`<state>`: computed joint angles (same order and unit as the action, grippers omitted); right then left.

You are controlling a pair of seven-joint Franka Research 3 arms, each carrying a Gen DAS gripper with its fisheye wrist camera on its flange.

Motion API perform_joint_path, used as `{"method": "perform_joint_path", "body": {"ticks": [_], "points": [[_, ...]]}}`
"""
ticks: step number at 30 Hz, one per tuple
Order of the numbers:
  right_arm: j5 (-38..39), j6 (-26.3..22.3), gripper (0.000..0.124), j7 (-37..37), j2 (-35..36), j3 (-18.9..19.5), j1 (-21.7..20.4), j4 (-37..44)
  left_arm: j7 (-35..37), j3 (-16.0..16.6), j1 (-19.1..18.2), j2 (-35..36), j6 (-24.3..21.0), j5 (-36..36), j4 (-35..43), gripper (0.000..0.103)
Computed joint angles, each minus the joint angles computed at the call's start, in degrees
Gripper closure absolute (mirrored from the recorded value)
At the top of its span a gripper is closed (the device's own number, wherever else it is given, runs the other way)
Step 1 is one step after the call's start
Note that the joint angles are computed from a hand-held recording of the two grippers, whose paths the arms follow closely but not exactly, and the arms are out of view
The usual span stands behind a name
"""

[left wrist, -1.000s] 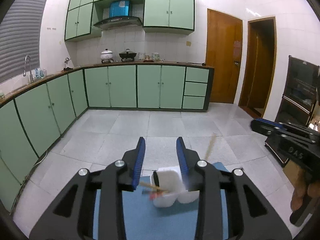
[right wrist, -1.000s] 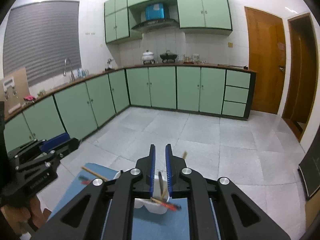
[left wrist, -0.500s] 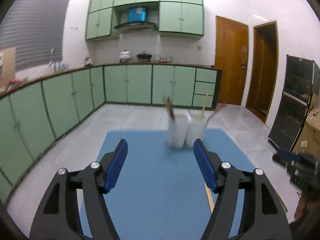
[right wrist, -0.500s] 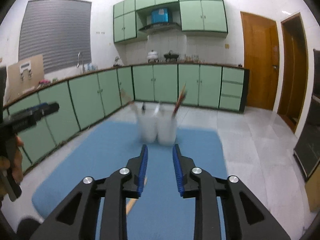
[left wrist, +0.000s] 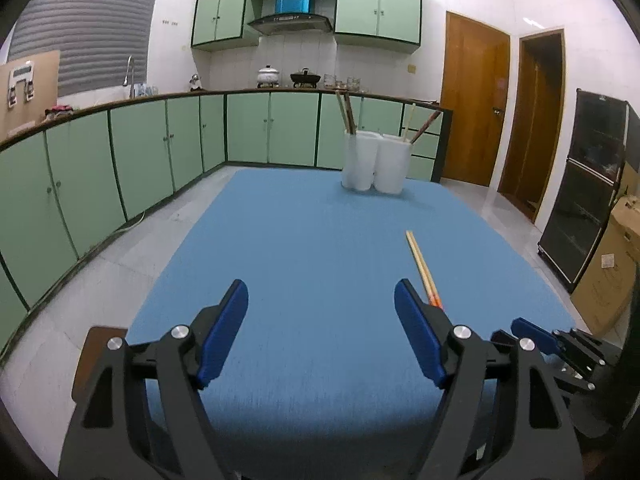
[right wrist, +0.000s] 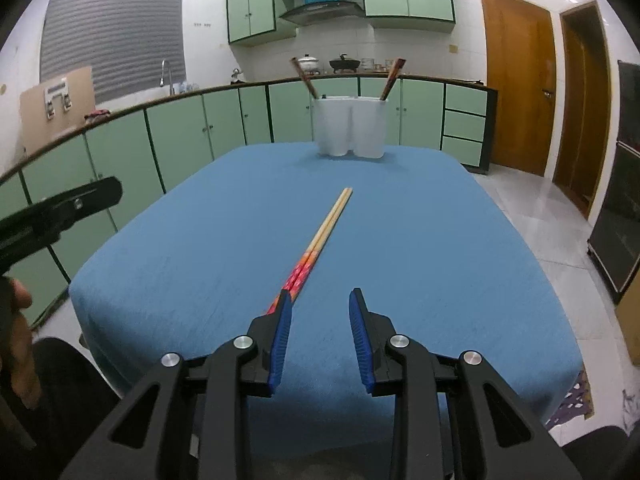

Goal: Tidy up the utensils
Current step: 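Move both open tools back over the red-patterned chopstick pair, then grasp one red-patterned chopstick with the right gripper while the left grasps the other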

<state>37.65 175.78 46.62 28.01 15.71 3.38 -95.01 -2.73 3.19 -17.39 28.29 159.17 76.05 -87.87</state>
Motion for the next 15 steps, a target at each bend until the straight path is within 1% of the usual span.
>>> {"method": "perform_joint_path", "body": {"ticks": [1, 4, 5, 8, 10, 11, 13, 15], "points": [[-0.5, 0.3, 0.094, 0.5, 0.0, -0.7, 0.8, -0.5, -0.5, 0.1, 0.0, -0.4, 0.0, 0.0, -0.9, 0.028], [-1.5, 0.8, 0.094, 0.9, -0.2, -0.9, 1.5, -1.9, -2.2, 0.2, -0.2, -1.0, -0.7, 1.1, -2.7, 0.028], [-1.9, 0.9, 0.094, 1.0, -0.3, -1.0, 1.8, -2.3, -1.7, 0.0, 0.2, -0.7, -0.9, 0.8, -2.3, 0.028], [-3.9, 1.1, 0.094, 3.8, 0.3, -3.2, 3.9, -2.2, -2.5, 0.0, 0.1, -1.3, -0.8, 2.5, -3.7, 0.028], [-5.6, 1.1, 0.094, 5.6, 1.0, -4.6, 5.1, -1.7, -1.9, -0.5, 0.2, -1.2, -1.1, 2.9, -3.9, 0.028], [-6.1, 1.0, 0.094, 6.3, 1.1, -4.7, 5.1, -1.6, -1.6, -0.7, 0.4, -1.2, -0.9, 2.8, -4.1, 0.028], [-7.0, 1.9, 0.094, 6.7, 1.4, -4.2, 4.9, -1.7, -3.8, -0.3, 0.1, -1.5, 0.1, 5.7, -4.9, 0.028], [-7.9, 2.2, 0.094, 7.2, 1.7, -4.0, 4.7, -1.3, -4.2, -0.6, 0.4, -1.5, 0.5, 7.2, -5.1, 0.028]]}}
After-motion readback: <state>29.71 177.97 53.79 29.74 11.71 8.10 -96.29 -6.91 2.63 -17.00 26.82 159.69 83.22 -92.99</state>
